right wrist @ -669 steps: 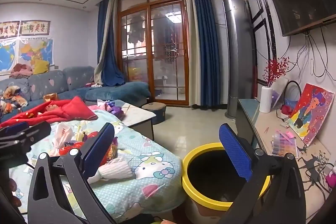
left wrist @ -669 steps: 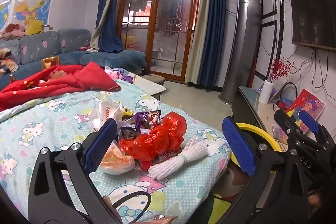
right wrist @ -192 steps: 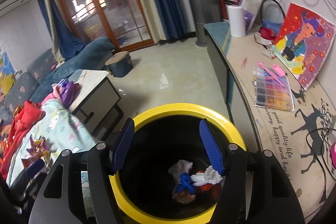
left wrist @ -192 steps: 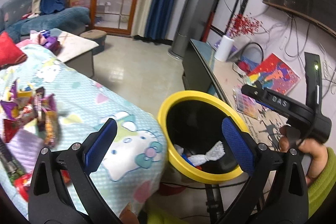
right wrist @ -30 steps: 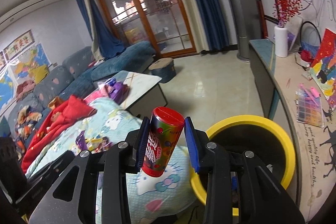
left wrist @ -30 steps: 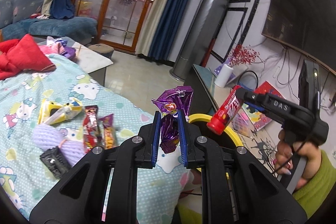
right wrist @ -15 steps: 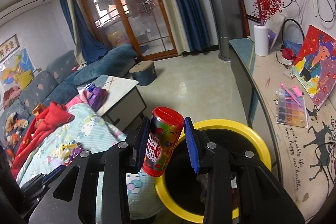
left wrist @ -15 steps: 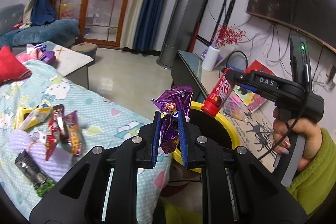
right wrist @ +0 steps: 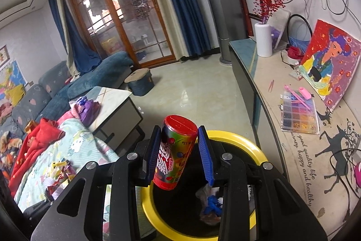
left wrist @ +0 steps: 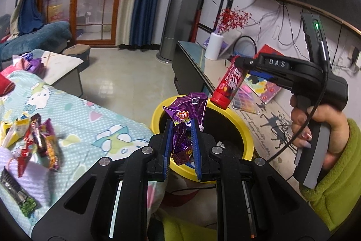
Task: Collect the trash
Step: 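Carry the purple wrapper and red candy tube over the yellow bin, then open both tools to drop the wrapper and tube into the bin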
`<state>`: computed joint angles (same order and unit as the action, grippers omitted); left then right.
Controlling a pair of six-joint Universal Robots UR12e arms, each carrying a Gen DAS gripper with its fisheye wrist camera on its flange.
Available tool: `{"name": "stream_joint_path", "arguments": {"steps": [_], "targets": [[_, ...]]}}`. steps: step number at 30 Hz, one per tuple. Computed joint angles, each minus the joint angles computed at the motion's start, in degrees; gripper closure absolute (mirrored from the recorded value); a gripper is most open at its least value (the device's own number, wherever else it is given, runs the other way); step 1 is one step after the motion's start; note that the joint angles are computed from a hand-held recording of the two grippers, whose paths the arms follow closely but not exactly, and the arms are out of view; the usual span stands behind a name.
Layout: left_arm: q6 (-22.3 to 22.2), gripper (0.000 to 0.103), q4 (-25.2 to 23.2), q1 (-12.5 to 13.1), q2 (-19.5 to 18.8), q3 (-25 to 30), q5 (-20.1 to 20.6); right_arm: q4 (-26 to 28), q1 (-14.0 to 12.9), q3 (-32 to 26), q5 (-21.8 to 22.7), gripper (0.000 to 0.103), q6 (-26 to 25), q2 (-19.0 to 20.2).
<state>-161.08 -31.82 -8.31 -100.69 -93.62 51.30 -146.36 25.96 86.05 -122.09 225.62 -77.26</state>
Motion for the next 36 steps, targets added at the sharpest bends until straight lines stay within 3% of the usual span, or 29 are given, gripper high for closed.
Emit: {"name": "stream_joint_path", "arguments": {"steps": [20, 29, 36], "targets": [[7.77, 0.092, -6.75, -4.58, -2.74, 1.95, 2.89, 4.77, -2.03, 3.81, -3.65, 0.071, 3.9, -1.33], [8.87, 0.092, -9.19, -5.95, -4.35, 3.24, 4.48, 7.55, -3.44, 5.25, -0.85, 0.071, 6.86, -1.74], [6.72, 0.092, -8.76, -6.13, -4.94, 3.79, 5.27, 7.38, -4.31, 5.79, 2.55, 0.071, 8.09, -1.78]]}}
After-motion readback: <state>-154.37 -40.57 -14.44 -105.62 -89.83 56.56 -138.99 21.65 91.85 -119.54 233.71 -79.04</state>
